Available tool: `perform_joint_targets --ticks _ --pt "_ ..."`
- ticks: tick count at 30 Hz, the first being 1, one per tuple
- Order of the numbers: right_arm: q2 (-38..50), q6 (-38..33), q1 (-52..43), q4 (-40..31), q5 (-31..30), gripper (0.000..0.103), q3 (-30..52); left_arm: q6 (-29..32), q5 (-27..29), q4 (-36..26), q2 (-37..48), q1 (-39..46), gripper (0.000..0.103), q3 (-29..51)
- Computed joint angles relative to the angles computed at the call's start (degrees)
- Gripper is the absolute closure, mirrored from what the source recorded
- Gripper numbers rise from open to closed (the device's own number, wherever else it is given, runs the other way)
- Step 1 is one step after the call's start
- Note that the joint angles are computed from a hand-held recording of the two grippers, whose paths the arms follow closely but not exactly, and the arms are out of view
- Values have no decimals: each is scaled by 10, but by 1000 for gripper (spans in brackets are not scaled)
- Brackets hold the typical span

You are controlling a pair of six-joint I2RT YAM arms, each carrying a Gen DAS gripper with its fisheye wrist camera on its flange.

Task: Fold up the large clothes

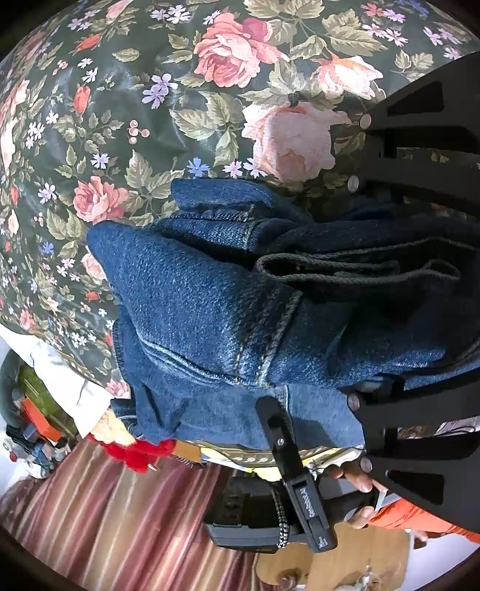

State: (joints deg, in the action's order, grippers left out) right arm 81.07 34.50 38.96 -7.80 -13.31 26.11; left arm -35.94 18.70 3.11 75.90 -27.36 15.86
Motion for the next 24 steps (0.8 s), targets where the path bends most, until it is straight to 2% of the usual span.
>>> perform_joint_targets --ticks 3,5,8,10,13,15,17,18,20,22,24 --pt "-42 -26 13 -53 22 41 2 -3 -78 -89 -91 -43 29 -1" --pt "-85 -42 34 -106 59 41 11 -8 -157 -170 -146 -91 29 15" --pt "-178 -52 84 -175 147 41 13 -47 -305 -291 -204 -199 29 54" --pt "-224 -42 118 -202 192 41 13 -62 -353 -320 -236 -245 29 57" --pt "-247 -30 155 -211 224 34 14 -97 -416 -325 -216 -331 29 75" --pt "-214 -23 169 -192 233 20 17 -111 -438 -305 -156 -376 29 95" --pt "-162 -10 177 -174 238 18 19 -118 -436 -279 -87 -398 29 109" --pt "-131 -8 172 -163 229 18 18 -118 -431 -267 -55 -399 29 114" --pt "-93 -14 156 -130 205 18 1 -142 -466 -265 -10 -425 26 121" --pt "-119 -17 130 -103 169 15 -34 -163 -484 -278 -5 -451 24 121" --pt "-150 -31 93 -118 125 15 -46 -162 -481 -299 -31 -453 25 119"
